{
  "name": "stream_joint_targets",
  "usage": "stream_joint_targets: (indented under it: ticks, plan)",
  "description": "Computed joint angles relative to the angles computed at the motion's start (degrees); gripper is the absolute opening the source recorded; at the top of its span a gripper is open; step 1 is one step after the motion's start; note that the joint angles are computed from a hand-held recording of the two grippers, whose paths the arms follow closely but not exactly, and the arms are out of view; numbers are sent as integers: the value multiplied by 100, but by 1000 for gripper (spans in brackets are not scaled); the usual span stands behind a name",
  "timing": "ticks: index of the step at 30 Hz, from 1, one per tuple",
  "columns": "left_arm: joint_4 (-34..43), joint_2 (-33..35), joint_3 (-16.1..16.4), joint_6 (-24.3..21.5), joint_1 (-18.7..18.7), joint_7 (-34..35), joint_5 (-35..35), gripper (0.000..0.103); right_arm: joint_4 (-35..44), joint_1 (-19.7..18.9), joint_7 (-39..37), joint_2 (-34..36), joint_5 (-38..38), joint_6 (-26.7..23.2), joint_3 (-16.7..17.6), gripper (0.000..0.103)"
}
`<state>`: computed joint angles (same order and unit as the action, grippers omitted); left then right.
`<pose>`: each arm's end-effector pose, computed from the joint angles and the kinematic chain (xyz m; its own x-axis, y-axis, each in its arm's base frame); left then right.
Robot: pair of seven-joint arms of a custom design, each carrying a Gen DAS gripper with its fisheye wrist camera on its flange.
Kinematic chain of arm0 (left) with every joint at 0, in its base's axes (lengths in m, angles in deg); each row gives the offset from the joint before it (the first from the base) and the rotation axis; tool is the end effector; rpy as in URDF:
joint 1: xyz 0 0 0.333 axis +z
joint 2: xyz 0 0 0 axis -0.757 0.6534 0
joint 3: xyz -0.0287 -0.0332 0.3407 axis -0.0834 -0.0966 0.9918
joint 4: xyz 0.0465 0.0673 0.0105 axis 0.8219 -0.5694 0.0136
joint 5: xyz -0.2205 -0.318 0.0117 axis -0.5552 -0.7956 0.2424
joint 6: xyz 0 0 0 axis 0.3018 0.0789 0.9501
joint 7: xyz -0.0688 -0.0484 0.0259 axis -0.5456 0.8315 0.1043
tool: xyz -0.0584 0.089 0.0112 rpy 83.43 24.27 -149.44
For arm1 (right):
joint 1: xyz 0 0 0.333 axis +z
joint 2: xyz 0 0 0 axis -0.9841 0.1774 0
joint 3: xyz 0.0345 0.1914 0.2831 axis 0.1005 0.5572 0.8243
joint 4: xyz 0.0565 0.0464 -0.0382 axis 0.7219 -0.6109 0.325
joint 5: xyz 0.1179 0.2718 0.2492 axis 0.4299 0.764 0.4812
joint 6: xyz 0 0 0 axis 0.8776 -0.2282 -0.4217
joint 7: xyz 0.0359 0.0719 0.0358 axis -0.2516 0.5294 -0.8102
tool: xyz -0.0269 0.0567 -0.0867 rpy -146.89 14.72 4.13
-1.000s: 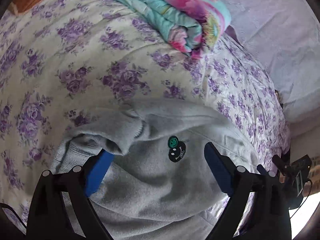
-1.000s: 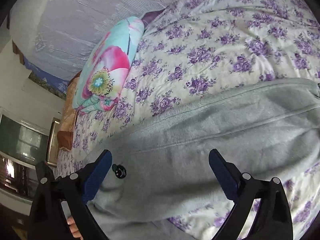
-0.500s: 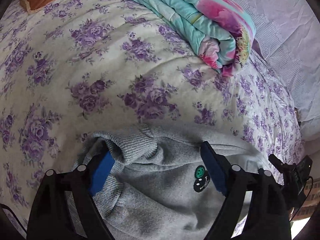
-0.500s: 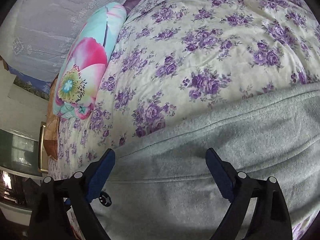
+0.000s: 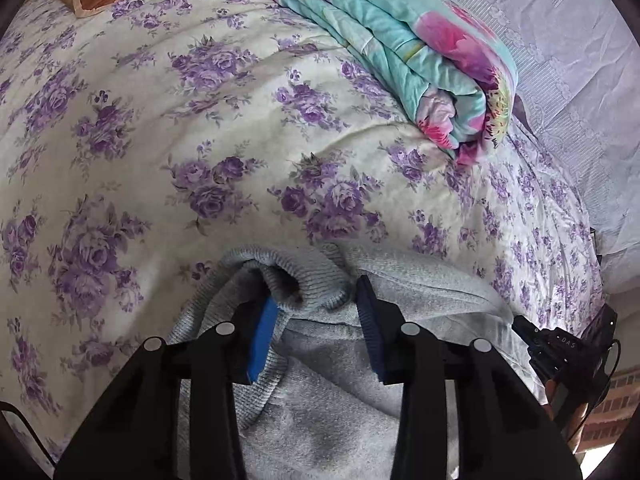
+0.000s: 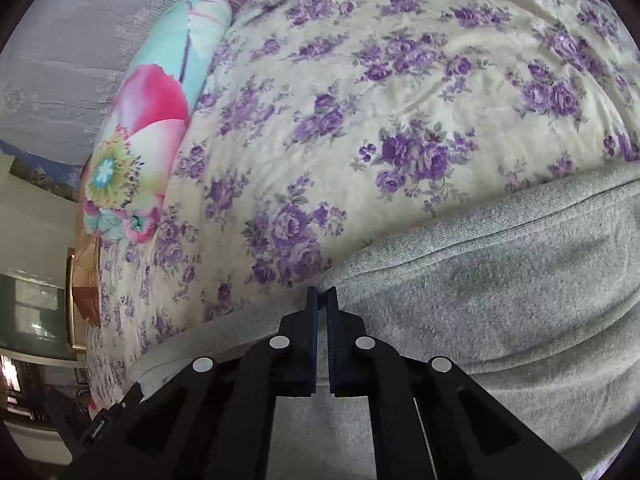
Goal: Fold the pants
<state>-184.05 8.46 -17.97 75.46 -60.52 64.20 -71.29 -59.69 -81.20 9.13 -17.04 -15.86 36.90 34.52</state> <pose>0.5456 -0.2340 0.5302 0.5376 -0.7338 0.4153 -0.6954 -0.6644 -0.2737 0.6821 0.0034 0.5287 -0.0111 -0.8661 -0.4997 -0.9512 0.1633 -0.2618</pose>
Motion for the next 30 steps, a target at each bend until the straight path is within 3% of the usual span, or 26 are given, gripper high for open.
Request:
stream_joint_targets:
  ticks: [4, 6, 8, 11, 14, 19, 22, 24, 26, 28, 30]
  plan:
    - [-288, -402, 21, 266, -1, 677, -679, 38, -907, -198, -975, -887, 652, 153, -14, 4]
    - [-399, -634, 42, 223, -30, 909, -823, 48, -1459, -226, -1501, -1419, 942, 206, -126, 4]
    - [-490, -875, -7, 129, -24, 764, -533, 68, -2045, -219, -1948, -1949, 1199, 233, -286, 4]
    - [-605, -1107, -43, 74, -112, 748, -385, 76, -2785, -153, -2289, -2536, 1333, 334, -485, 4]
    - [-625, -1043, -27, 159, -277, 922, -684, 76, -3244, -56, -2379, -2813, 1329, 487, -579, 4]
    - [-499, -609, -141, 469, -510, 974, -1154, 76, -3314, 88, -2377, -2879, 1529, 713, -654, 4]
    - [-326, -401, -201, 522, -410, 271, -488, 76, -3312, 123, -2467, -2991, 1607, 677, -714, 0]
    - [-402, -381, -137, 748, -333, -62, -476, 76, -3377, 137, -2577, -3098, 1624, 707, -743, 0]
    - [-456, -326, -88, 985, -281, -180, -580, 75, -3360, 134, -2527, -3049, 1561, 622, -772, 0]
    - [-345, -197, -77, 907, -246, -225, -541, 74, -3296, 107, -2424, -2919, 1550, 441, -819, 0]
    - [-309, -101, -81, 898, -234, -118, -728, 66, -3130, 33, -2238, -2717, 1653, 164, -889, 4]
